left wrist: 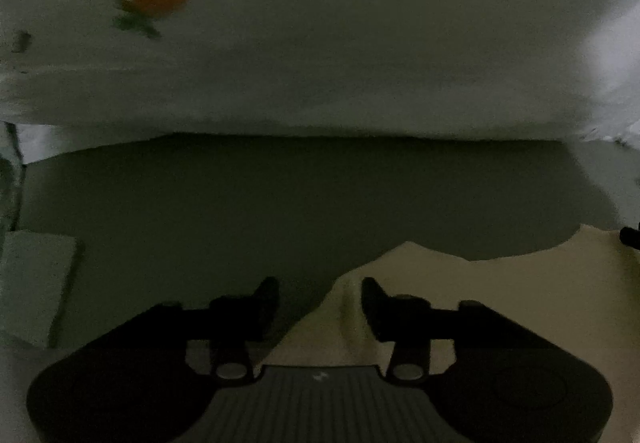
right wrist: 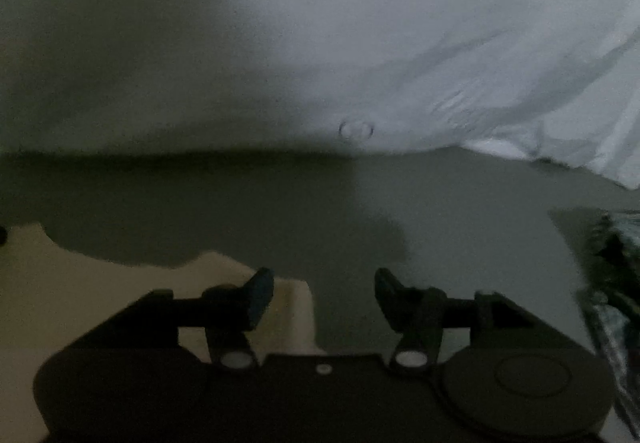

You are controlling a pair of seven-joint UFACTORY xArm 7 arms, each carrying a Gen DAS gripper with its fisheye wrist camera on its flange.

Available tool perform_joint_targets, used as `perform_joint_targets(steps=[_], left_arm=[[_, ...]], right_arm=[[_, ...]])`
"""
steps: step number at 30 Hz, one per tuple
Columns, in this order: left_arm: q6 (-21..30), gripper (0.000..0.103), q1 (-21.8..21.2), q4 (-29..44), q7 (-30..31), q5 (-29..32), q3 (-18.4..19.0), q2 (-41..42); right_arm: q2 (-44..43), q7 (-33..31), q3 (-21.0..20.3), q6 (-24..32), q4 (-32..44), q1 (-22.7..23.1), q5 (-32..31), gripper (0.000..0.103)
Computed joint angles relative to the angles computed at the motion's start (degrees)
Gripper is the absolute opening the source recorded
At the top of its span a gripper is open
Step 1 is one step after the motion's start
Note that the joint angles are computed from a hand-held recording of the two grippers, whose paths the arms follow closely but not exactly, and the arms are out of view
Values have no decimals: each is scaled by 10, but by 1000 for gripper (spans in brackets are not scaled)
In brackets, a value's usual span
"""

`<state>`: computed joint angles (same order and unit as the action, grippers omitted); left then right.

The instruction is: Fold clothes

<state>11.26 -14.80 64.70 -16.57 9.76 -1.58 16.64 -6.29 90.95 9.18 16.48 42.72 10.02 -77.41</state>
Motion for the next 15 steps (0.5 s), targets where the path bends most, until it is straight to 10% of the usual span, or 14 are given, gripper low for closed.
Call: perform_joint_targets(steps=[7, 15], left_arm=[[-9, 78, 67, -268, -90, 164, 16, -263], [145, 80, 198, -491, -53, 171, 25, -563]], right_arm=[[-221, -54, 86, 118, -137, 100, 223, 99], [-179, -25, 283, 316, -52, 241, 472, 102]])
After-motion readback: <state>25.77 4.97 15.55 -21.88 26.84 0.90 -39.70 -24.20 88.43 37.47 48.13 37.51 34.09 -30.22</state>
